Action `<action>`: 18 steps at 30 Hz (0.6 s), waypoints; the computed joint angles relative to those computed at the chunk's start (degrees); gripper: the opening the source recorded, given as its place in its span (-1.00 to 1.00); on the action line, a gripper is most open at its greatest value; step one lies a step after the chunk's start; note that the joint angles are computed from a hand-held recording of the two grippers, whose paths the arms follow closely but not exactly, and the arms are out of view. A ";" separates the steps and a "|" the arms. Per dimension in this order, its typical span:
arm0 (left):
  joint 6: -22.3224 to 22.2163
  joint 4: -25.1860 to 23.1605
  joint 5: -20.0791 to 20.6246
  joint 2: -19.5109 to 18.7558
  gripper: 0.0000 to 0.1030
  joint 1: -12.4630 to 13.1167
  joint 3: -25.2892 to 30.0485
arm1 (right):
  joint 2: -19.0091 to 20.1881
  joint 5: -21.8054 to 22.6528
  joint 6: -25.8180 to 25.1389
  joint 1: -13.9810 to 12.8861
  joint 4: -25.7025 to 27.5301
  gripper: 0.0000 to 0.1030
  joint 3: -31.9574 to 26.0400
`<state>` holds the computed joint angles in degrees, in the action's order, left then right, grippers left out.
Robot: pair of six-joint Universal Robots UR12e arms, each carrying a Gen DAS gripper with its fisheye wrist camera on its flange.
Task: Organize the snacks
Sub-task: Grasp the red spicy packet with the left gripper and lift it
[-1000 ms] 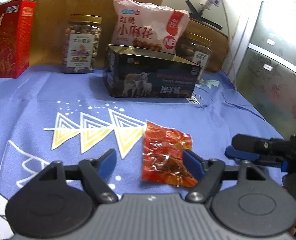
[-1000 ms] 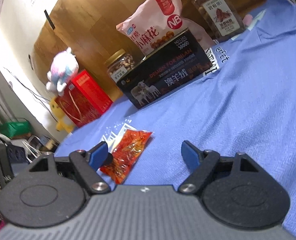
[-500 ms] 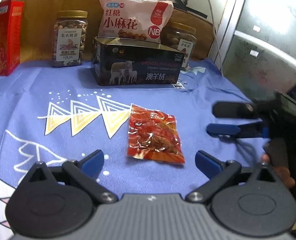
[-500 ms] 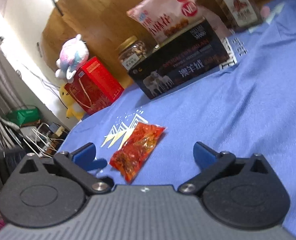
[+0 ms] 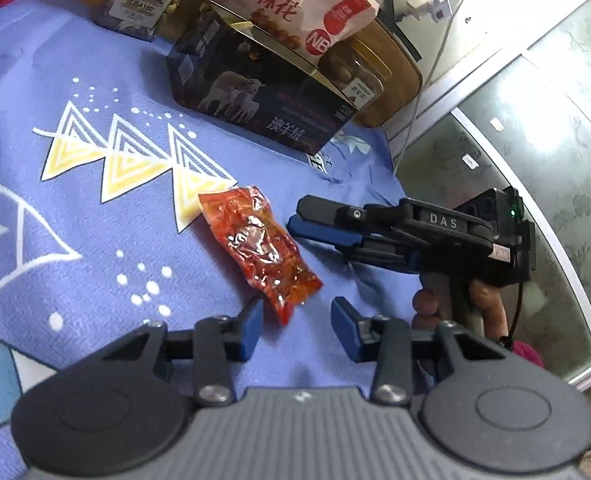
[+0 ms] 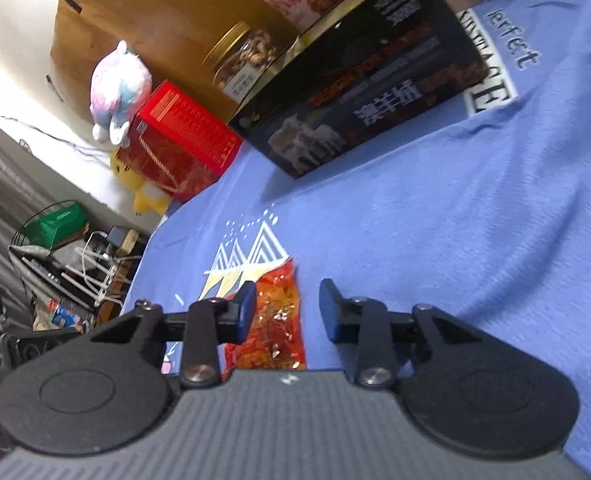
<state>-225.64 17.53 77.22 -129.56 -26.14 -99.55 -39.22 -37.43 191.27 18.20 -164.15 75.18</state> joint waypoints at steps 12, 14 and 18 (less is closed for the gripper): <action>-6.61 1.21 -4.06 -1.84 -0.25 2.10 2.67 | -0.75 0.69 2.89 -0.45 -4.81 -0.30 2.88; -8.97 0.56 -5.85 -2.46 -0.27 2.76 3.44 | -0.57 0.52 3.47 -0.23 -5.78 -0.31 2.81; -8.70 -1.64 -4.93 -2.79 -0.81 2.76 4.63 | -0.33 -0.54 5.81 0.07 -8.66 -0.38 3.10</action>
<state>-234.33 15.89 72.29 -132.35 -23.38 -94.92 -39.54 -37.97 197.08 18.27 -172.81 78.27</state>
